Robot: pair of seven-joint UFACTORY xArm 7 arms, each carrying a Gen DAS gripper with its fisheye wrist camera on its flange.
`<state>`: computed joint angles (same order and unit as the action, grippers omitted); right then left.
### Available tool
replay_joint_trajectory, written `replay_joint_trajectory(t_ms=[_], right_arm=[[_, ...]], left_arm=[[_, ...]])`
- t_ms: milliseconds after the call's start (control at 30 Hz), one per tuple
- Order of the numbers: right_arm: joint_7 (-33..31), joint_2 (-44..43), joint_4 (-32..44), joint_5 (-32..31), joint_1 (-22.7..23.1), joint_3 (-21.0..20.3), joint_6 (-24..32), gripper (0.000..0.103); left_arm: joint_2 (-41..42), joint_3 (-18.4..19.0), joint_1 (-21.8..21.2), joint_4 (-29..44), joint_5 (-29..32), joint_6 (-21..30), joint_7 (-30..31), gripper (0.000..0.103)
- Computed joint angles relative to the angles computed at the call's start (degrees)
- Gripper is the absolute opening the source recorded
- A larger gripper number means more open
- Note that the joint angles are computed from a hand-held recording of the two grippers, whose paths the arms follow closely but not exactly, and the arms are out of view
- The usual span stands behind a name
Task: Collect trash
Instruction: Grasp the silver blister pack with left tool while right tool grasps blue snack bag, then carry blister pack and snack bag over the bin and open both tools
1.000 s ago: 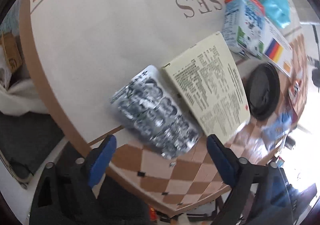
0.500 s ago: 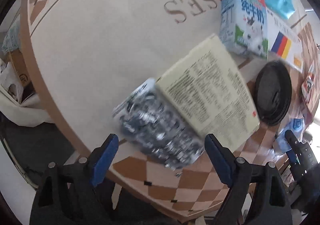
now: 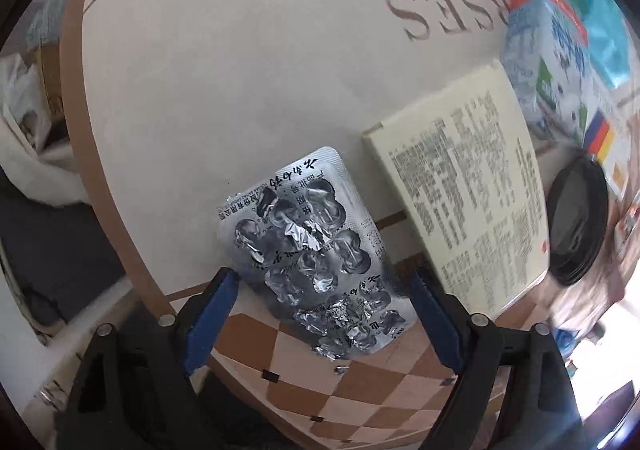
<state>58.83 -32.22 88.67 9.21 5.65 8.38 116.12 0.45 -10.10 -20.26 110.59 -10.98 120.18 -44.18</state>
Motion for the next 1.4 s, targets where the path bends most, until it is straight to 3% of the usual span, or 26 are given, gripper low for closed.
replay_joint_trajectory(t_ms=[100,200,233,400,500,533,600,667,767,900,1200,1400], right_arm=[[-0.2,0.4,0.1,-0.1,0.4,0.6,0.2,0.047],[0.7,-0.4,0.3,0.5,1.1,1.9,1.4,0.046],[1.2,-0.1,1.2,0.7,1.3,2.5,1.9,0.046],[2.2,-1.1,0.8,1.5,2.2,3.1,3.0,0.046],[2.5,-1.2,0.6,1.2,2.4,3.6,3.5,0.046],[2.9,-1.1,0.8,1.2,2.4,4.0,3.7,0.046],[2.9,-0.6,1.1,0.9,2.6,4.4,3.5,0.044],[2.9,0.0,1.4,0.7,2.7,4.6,2.4,0.030],[3.9,0.3,2.3,0.6,3.0,5.1,2.2,0.020],[5.8,-0.1,3.8,1.0,2.9,5.3,1.5,0.017],[10.9,1.8,11.4,2.4,3.6,7.9,0.0,0.015],[18.2,8.5,23.0,-0.5,4.5,15.6,2.1,0.015]], left_arm=[[2.5,-1.8,-2.2,4.4,2.6,2.7,7.5,0.068],[4.9,-4.0,-4.9,8.4,7.7,6.9,21.9,0.069],[4.9,-3.6,-6.2,8.8,9.9,7.7,24.2,0.071],[1.2,0.0,-3.1,3.2,3.5,4.5,17.2,0.071],[0.4,-0.5,-2.7,2.5,3.7,3.2,15.4,0.067],[0.3,-0.9,-2.8,2.7,4.1,3.0,16.0,0.061],[-0.2,-2.2,-3.9,2.6,5.9,2.6,17.5,0.061],[-0.3,-2.5,-4.4,2.9,6.7,2.5,18.5,0.061],[1.4,-3.0,-5.5,5.5,7.0,3.2,17.9,0.061],[-5.4,-1.6,-3.9,0.6,7.0,2.7,23.1,0.061],[-1.6,-4.8,-6.3,17.4,12.6,6.4,28.1,0.061],[-2.6,-3.5,-6.3,23.2,10.6,8.3,31.5,0.061]])
